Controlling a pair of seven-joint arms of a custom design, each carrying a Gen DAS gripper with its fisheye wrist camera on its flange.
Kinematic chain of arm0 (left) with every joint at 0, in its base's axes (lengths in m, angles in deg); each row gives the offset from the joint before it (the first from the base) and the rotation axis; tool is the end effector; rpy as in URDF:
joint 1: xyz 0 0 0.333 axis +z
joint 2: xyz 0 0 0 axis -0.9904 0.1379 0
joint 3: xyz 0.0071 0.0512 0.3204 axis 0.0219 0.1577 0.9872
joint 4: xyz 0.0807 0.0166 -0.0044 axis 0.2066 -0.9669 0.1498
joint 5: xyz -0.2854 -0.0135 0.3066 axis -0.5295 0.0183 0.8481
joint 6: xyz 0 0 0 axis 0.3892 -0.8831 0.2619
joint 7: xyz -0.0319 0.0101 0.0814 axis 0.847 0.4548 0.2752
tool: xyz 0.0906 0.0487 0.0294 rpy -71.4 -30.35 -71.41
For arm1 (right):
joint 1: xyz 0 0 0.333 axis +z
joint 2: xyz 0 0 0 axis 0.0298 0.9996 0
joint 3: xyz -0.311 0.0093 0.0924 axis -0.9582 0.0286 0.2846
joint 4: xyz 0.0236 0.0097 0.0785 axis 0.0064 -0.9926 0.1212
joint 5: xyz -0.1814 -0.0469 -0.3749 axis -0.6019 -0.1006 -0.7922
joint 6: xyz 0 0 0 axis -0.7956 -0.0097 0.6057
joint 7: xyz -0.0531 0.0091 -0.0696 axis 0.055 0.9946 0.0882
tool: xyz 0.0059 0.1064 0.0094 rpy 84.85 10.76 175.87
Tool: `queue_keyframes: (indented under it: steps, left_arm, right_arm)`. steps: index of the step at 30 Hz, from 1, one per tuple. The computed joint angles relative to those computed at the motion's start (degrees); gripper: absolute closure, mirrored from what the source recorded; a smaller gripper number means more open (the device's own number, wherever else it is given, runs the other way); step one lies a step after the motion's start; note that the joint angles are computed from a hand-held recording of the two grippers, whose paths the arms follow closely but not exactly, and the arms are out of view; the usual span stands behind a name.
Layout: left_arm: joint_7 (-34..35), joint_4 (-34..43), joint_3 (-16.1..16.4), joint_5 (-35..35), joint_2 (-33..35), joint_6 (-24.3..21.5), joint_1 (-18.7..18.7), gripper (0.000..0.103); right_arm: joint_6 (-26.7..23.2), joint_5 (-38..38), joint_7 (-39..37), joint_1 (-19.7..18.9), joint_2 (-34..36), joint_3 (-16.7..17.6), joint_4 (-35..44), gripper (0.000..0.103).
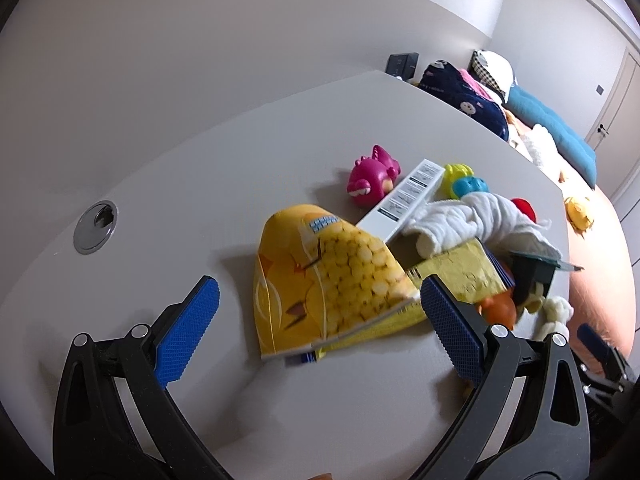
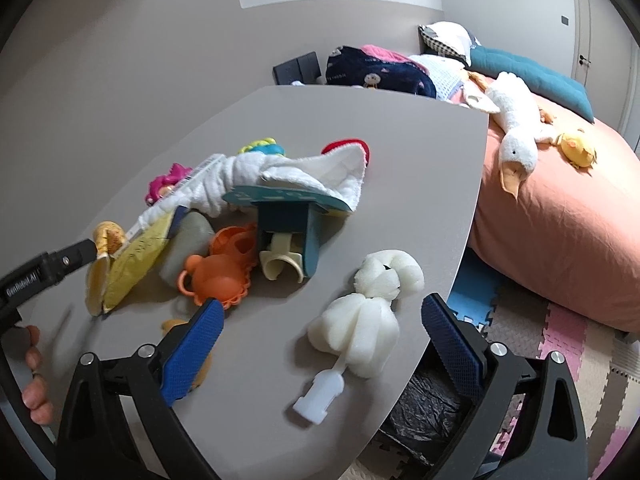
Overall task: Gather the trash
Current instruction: 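Grasp the white foam toy with the right tool while the left tool grasps the yellow paper cup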
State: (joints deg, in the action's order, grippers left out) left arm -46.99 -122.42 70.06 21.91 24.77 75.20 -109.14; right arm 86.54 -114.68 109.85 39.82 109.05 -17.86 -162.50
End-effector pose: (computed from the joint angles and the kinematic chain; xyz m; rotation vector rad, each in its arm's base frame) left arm 0.6754 -0.3670 0.3552 -1.9988 1.7266 -0.7118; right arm 0.6477 0.3965 0.3215 -1.6960 1.8270 -0.4934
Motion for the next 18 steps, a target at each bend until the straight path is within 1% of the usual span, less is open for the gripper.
queue_keyframes:
  steps: [2,3,4,5,6,7,8,9,10,12,13,16,18]
  left_arm:
    - [0.51,1.18,-0.13,-0.58,0.86,-0.61,0.34,0.006]
    - [1.01,1.90,-0.31,-1.09,1.42,-0.88,0.65,0.006]
    - [1.42,2.34,-0.41,-1.51,1.77,-1.06,0.85,0.006]
    - [1.78,2.95,-0.46,-1.95,2.21,-1.47,0.98,0.006]
    - [2.06,3.12,-0.46,-2.27,2.41,-1.55,1.10,0.006]
    - [2.57,3.65,-0.59,-2.79,2.84,-1.81,1.35,0.006]
    - [2.98,4.06,-0.66,-3.23,3.17,-2.05,1.48,0.006]
    - [3.32,4.36,-0.66,-3.61,3.43,-2.21,1.60,0.006]
    - [3.73,4.79,-0.73,-4.05,3.78,-2.42,1.74,0.006]
    - [4.53,5.46,-0.96,-5.08,4.38,-2.75,2.05,0.006]
    - [5.03,5.81,-1.16,-5.75,4.74,-2.88,2.32,0.006]
    - [5.91,6.50,-1.23,-7.24,5.50,-3.69,2.65,0.006]
    - [6.53,5.97,-1.68,-8.57,5.49,-3.43,3.31,0.006]
  right_arm:
    - [-0.88,0.95,-1.18,-0.92,0.95,0.96,1.18,0.009]
    - [-1.44,1.55,-1.92,-1.42,1.48,1.48,1.84,0.013]
    - [-1.94,2.32,-2.76,-2.02,1.99,2.13,2.45,0.020]
    - [-2.43,3.17,-3.59,-2.57,2.48,2.78,3.05,0.023]
    - [-2.74,3.82,-4.16,-2.85,2.80,3.16,3.39,0.030]
    - [-3.25,4.65,-5.07,-3.35,3.29,3.74,3.99,0.034]
    - [-3.59,4.03,-4.64,-2.37,3.66,2.55,4.53,0.036]
    - [-3.77,3.92,-4.68,-2.10,3.87,2.25,4.78,0.042]
    - [-3.68,3.81,-4.49,-1.86,3.99,1.95,4.88,0.053]
    - [-2.84,3.84,-3.92,-1.68,4.14,1.59,4.84,0.062]
    - [-2.49,4.12,-4.37,-2.01,4.28,1.90,4.98,0.065]
    - [-2.16,4.42,-4.85,-1.89,4.59,1.70,5.29,0.068]
    - [-2.10,4.62,-5.07,-1.79,4.81,1.55,5.59,0.069]
